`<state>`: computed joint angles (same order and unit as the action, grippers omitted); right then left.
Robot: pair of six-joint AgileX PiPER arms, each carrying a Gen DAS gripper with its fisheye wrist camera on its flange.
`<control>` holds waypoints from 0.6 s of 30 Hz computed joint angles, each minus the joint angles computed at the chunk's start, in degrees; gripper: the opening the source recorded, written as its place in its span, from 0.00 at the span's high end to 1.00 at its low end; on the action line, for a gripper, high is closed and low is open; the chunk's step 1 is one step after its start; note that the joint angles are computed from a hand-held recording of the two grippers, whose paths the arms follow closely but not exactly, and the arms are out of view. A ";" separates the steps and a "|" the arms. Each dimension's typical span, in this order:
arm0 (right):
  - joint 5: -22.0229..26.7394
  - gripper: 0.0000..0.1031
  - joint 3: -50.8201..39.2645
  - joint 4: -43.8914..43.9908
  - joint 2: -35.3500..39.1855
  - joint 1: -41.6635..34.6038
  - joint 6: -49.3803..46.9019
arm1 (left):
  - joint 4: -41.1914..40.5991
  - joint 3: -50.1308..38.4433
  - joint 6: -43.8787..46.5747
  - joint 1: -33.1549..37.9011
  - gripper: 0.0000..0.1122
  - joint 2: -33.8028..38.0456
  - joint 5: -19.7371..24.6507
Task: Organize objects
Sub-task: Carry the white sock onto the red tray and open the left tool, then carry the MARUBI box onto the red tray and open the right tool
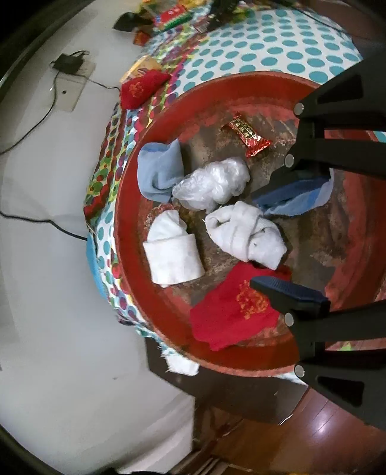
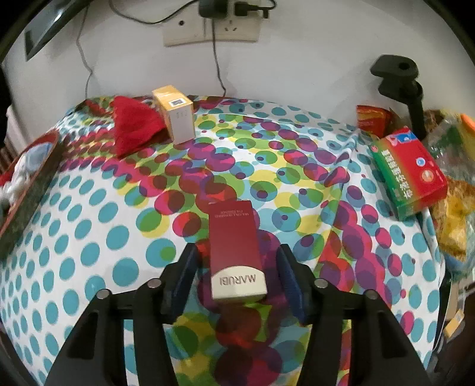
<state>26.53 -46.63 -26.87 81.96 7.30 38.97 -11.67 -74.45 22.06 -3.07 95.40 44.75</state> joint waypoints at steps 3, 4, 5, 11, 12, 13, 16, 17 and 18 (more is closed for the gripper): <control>1.93 0.68 -0.94 -3.98 0.73 2.73 6.60 | -0.81 -0.17 -0.20 1.22 0.54 0.46 0.44; 3.15 0.73 -1.54 -5.33 1.13 4.03 8.89 | -0.96 -0.14 -0.38 1.59 0.54 0.54 0.41; 4.01 0.73 -2.11 -5.71 1.47 4.99 9.92 | -1.17 -0.40 -0.57 1.99 0.54 0.81 0.58; 8.61 0.73 -5.21 -8.27 3.04 11.36 14.75 | -2.39 -0.46 0.53 3.42 0.54 1.23 0.77; 8.93 0.73 -5.54 -8.25 2.99 12.17 15.27 | -2.63 -0.50 0.79 3.59 0.54 1.26 0.85; 9.48 0.73 -6.10 -8.61 3.10 13.11 15.99 | -2.90 -0.52 1.17 3.78 0.54 1.30 0.96; 11.42 0.73 -8.32 -9.00 3.22 16.46 17.17 | -2.89 -0.49 1.56 4.07 0.54 1.37 0.90; 12.10 0.73 -9.15 -9.16 3.43 17.51 17.44 | -3.21 -0.59 1.83 4.30 0.54 1.44 1.14; 12.93 0.73 -10.40 -9.07 3.83 18.81 17.37 | -3.84 -0.68 2.32 4.66 0.54 1.51 1.31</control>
<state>39.45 -57.03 -35.94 85.79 26.11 56.34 -15.51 -75.13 24.38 1.59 96.91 46.06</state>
